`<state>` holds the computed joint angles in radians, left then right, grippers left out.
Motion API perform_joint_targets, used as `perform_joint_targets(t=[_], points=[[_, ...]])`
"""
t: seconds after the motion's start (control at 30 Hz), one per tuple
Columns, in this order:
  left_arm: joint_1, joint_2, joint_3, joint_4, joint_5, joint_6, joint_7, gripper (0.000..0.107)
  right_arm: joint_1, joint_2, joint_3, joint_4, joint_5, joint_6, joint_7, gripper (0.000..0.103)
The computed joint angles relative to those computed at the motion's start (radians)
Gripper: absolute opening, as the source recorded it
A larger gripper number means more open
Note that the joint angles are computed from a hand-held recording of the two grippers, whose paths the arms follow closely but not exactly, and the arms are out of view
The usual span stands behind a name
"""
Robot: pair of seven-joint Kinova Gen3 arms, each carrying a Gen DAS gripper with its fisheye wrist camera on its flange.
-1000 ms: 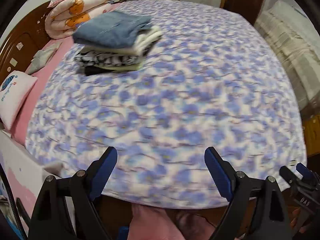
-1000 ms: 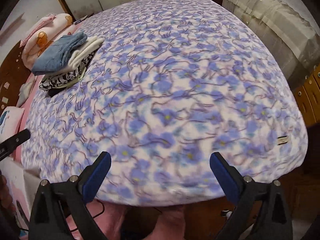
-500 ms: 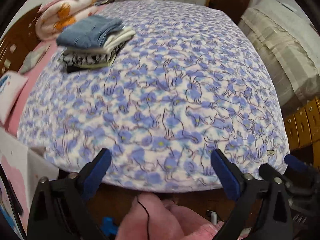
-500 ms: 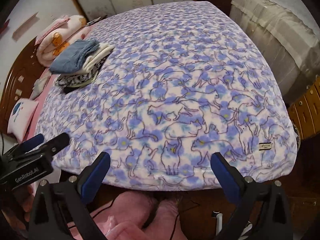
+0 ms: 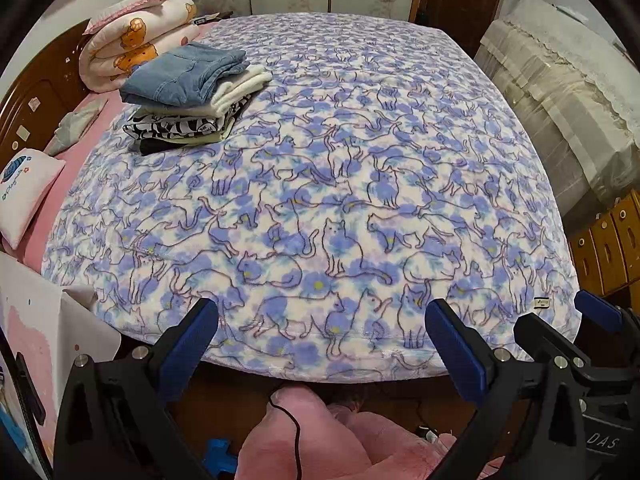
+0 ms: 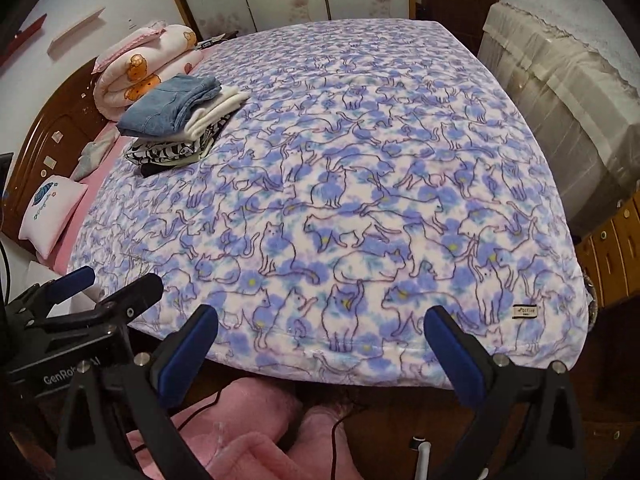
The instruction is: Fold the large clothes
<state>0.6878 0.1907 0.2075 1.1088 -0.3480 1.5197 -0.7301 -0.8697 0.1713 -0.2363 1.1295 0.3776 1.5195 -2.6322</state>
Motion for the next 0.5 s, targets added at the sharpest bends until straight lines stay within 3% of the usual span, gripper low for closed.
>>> perform_joint_targets(t=[0.5], points=[[0.034,-0.006,0.005,-0.011,-0.072,0.007,0.023,0.102,-0.054,0.010,-0.005,-0.036,0.092,0.038,-0.019,0.103]])
